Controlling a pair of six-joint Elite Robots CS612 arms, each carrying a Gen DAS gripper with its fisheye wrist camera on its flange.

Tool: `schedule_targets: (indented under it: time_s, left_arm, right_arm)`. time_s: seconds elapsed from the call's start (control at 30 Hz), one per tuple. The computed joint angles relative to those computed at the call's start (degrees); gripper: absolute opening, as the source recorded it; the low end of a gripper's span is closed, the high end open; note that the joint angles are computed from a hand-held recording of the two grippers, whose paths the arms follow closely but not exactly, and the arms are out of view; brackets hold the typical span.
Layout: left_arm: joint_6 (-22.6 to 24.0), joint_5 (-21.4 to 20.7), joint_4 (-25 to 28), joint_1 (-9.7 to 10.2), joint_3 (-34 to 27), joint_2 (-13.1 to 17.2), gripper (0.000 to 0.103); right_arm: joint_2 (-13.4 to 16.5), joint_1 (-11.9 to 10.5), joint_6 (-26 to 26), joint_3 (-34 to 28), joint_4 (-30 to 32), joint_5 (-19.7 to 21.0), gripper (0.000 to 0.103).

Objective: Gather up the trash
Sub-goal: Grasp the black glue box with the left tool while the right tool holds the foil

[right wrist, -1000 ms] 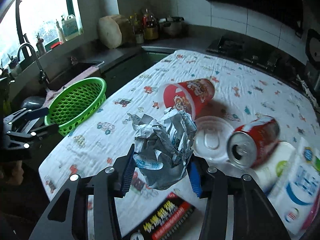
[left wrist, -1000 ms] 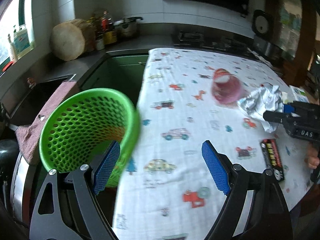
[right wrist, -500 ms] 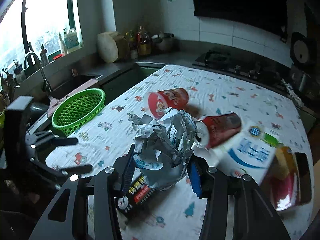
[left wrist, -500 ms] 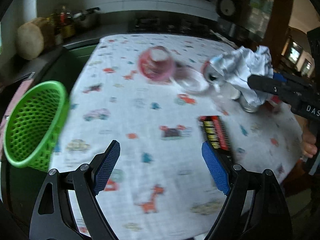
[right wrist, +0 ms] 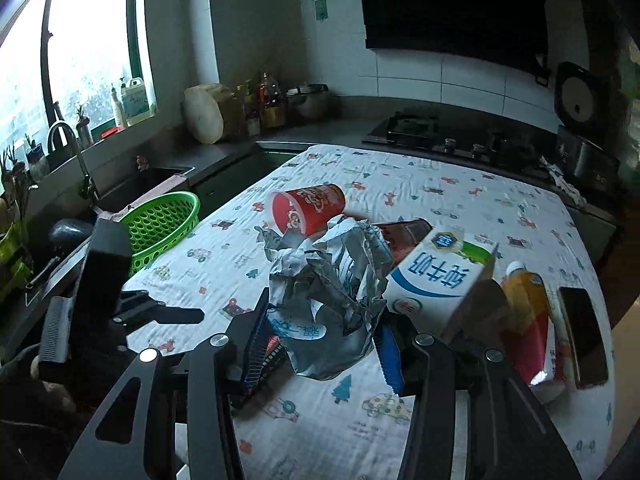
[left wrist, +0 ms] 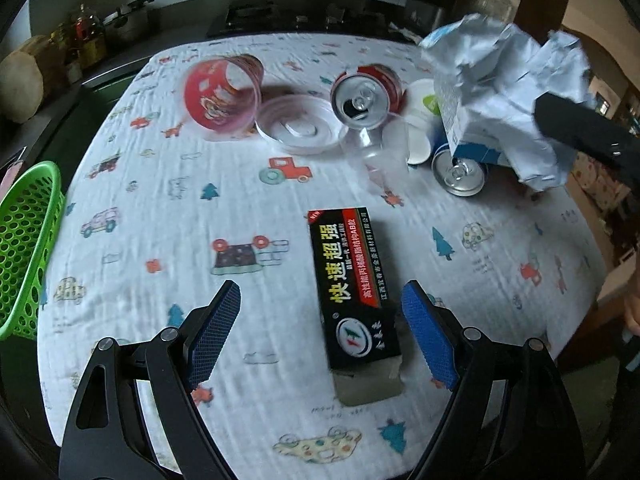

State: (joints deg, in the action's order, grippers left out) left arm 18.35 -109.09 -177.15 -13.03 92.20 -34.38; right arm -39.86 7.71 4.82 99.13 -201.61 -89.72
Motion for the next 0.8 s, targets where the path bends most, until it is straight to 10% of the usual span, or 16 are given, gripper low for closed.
schedule_targets:
  time_s: [0.53,0.8]
  left_arm:
    - [0.5,4.9,2.9,-2.40,-1.6,1.4,0.046]
    - [0.5,4.2,-1.2,-1.53,-0.3,0.7,0.045]
  right_arm:
    - [0.2,-0.3,0.3,0.1,0.1,0.7,0.046]
    - [0.5,0.1,0.1,-0.9,1.0,0.8,0.046]
